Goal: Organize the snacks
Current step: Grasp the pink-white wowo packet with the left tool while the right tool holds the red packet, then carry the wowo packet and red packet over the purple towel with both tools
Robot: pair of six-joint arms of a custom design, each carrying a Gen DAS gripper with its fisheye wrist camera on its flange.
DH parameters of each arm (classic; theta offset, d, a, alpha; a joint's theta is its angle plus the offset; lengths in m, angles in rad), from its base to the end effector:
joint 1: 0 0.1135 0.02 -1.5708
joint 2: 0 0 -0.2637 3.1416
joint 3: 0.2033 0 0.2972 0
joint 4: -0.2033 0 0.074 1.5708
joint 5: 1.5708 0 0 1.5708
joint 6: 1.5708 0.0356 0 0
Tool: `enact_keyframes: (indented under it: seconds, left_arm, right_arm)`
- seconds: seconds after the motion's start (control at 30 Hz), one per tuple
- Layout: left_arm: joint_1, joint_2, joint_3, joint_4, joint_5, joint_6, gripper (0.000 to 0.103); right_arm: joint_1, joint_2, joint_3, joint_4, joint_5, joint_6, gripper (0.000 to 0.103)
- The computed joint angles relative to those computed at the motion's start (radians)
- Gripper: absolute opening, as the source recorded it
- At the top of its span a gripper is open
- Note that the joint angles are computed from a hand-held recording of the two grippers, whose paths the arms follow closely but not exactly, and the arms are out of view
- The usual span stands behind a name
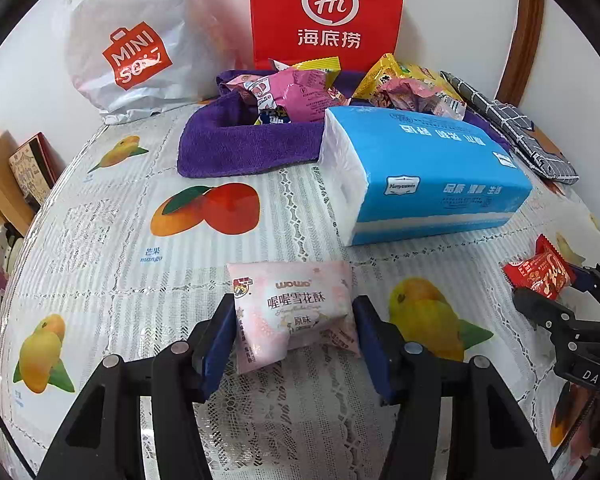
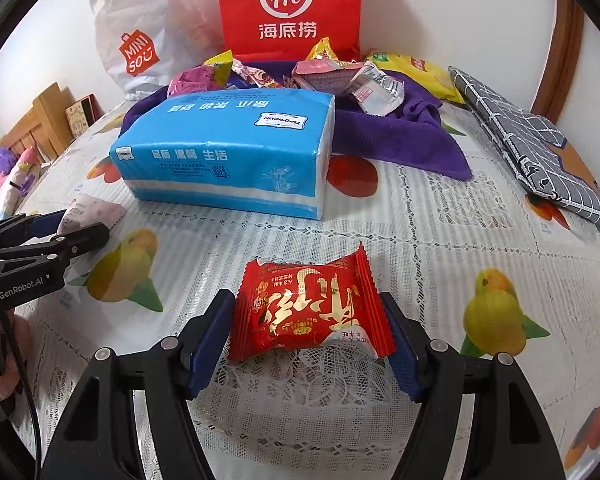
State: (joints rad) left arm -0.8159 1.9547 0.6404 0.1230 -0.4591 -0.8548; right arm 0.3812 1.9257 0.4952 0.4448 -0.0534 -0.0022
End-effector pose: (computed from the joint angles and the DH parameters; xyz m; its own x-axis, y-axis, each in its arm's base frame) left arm 0.2101 -0.2003 -0.0067 -0.8255 -0.1096 -0.5537 -0.1254 0.9921 -0.0093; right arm 0.2520 0.1031 -0.0104 -0.7729 -0.3122 -0.5524 -0.4006 0.9153 0.0433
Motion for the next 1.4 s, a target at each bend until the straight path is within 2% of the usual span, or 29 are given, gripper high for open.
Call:
enact_keyframes:
  seconds: [0.23,0.37,0.4,0.63,0.73,1.03,1.23,1.4]
  left_arm:
    - [0.0,0.005,0.007,-0.001,0.008,0.009,0.06]
    - [0.001,0.005,0.008,-0.002,0.009,0.011,0.06]
    - [0.002,0.005,0.009,-0.004,0.009,0.012,0.06]
    - [0.004,-0.023,-0.02,0.007,0.01,0.001,0.045]
    - [-0.001,-0.045,-0.037,0.01,0.033,-0.001,0.043]
    - [-0.051,-0.16,-0.077,-0.045,0.005,-0.044,0.042]
    - [-0.113,-0.254,-0.084,-0.143,-0.045,-0.092,0.043]
    - [-0.136,-0.358,-0.134,-0.144,-0.01,-0.122,0.043]
  right_arm:
    - [0.004,-0.003,0.0,-0.002,-0.003,0.004,0.07]
    - [0.005,-0.01,-0.006,0.004,-0.013,-0.001,0.061]
    - [0.004,-0.013,-0.01,0.007,-0.019,-0.003,0.056]
    - [0.0,-0.035,-0.028,0.013,-0.02,-0.006,0.05]
    - [0.001,-0.067,-0.058,0.026,-0.021,-0.014,0.05]
    - [-0.001,-0.268,-0.156,-0.012,-0.032,-0.015,0.05]
    - [-0.001,-0.426,-0.219,-0.077,-0.014,-0.001,0.05]
    - [-0.004,-0.607,-0.28,-0.162,0.011,0.0,0.05]
